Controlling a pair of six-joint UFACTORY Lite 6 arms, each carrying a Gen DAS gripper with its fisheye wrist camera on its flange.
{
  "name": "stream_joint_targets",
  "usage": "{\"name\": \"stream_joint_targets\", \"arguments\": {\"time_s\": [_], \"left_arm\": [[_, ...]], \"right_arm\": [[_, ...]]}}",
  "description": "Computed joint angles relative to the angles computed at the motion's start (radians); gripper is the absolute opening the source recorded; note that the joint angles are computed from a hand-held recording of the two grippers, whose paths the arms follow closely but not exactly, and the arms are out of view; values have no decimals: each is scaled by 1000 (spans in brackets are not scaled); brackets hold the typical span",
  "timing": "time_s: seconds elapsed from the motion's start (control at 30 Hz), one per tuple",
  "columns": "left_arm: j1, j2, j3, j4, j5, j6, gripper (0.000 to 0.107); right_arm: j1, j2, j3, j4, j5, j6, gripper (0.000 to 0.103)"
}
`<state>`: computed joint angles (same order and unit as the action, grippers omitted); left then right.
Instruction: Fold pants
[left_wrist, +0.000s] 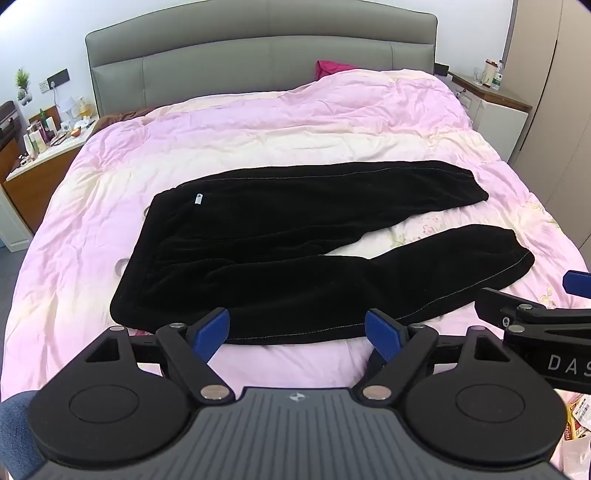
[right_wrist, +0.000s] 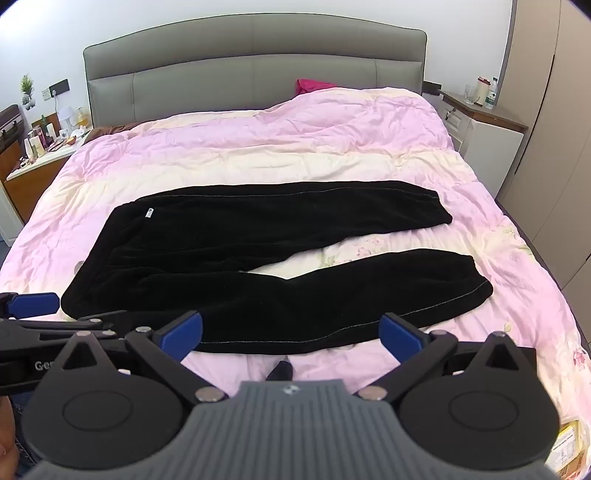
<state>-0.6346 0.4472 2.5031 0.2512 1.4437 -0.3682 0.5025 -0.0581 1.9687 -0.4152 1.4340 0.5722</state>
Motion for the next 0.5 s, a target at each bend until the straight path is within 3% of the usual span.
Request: {"name": "stream_joint_targets", "arguments": {"time_s": [0.33,0.5], "left_arm": [[-31,5,-1,60,7,-30,97],[-4,35,63,0,27,14,95]], "right_arm": [[2,9,8,-4,4,-3,98],[11,9,15,-8,13,3,98]]}}
